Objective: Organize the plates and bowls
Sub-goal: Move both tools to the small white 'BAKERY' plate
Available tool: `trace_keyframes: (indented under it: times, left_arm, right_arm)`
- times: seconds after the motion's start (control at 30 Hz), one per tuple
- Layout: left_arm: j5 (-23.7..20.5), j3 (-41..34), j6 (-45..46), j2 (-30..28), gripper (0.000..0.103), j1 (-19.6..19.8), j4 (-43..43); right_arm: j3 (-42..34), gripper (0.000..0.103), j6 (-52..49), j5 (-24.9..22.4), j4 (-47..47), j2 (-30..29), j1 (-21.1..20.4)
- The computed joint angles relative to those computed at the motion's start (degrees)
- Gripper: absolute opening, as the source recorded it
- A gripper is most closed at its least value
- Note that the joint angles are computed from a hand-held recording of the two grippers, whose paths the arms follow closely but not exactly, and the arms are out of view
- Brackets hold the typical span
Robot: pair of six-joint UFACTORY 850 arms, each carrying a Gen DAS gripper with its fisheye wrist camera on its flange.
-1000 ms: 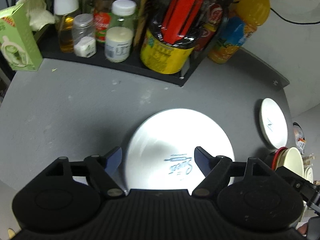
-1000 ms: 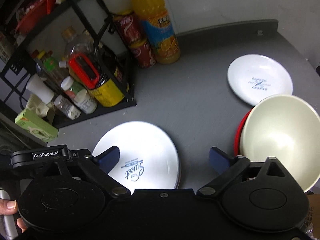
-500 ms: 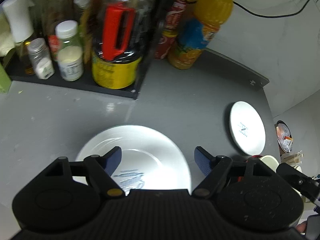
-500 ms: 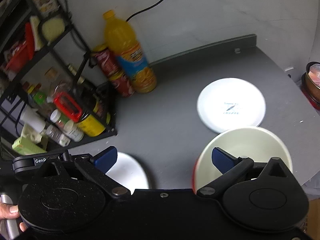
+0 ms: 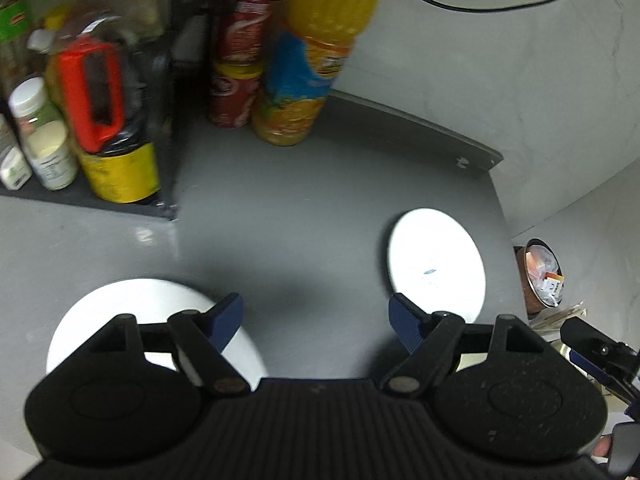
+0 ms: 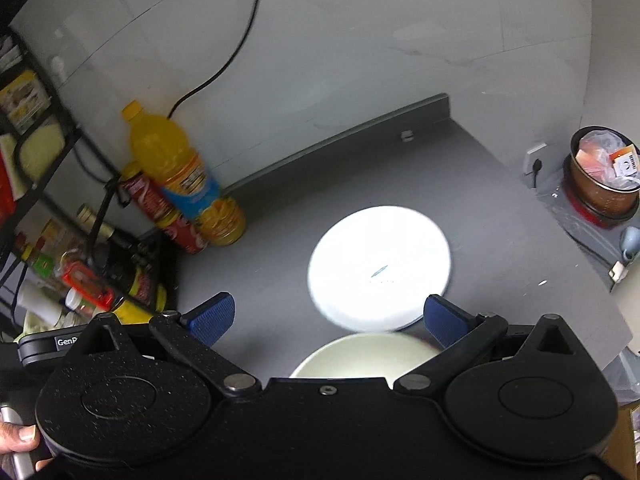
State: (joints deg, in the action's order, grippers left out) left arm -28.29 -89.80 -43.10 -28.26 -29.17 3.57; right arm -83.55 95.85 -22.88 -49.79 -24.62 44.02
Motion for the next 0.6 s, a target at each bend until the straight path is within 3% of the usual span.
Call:
trace_keyframes:
  times: [0.2,0.6]
  left_arm:
    - [-1.91,-7.28,0.98,-5.65,0.078,-1.17,-1.46]
    - [-6.08,-20.47,1.88,-17.05,0.078,-1.87,-6.12]
  right_arm:
    - [2.11,0.102,-3.87,2.99,4.09,0.42,-3.35]
    - [1.06,0.097,-32.81,6.41,30.92,-3.11,-10.18]
